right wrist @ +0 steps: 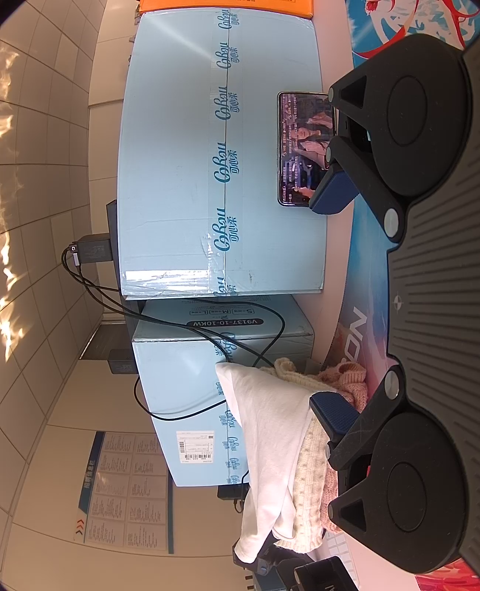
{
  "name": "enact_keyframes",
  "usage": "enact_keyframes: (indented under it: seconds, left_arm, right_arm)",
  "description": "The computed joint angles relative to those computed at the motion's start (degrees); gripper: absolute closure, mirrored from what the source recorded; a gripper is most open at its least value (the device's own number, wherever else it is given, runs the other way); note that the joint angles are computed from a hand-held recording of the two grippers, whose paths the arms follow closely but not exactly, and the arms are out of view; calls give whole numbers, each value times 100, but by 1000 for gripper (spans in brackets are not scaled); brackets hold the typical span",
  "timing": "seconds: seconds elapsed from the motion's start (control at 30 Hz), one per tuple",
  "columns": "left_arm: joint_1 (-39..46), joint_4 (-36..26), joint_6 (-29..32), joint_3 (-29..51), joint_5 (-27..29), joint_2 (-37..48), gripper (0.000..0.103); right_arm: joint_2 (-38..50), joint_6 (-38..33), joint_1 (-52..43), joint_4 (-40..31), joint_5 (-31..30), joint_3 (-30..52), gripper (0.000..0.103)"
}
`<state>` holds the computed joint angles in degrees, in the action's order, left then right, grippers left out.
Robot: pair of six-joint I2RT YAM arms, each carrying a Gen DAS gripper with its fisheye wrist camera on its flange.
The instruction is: Fold clothes
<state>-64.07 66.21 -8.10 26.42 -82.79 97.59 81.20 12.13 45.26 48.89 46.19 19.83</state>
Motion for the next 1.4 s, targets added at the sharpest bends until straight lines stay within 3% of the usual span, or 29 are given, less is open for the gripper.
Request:
enact_keyframes:
  seconds: [1.4]
  left_arm:
    - [-3, -36, -6, 33, -41, -8, 0]
  right_arm:
    - [-7, 15, 1, -49, -11, 18, 0]
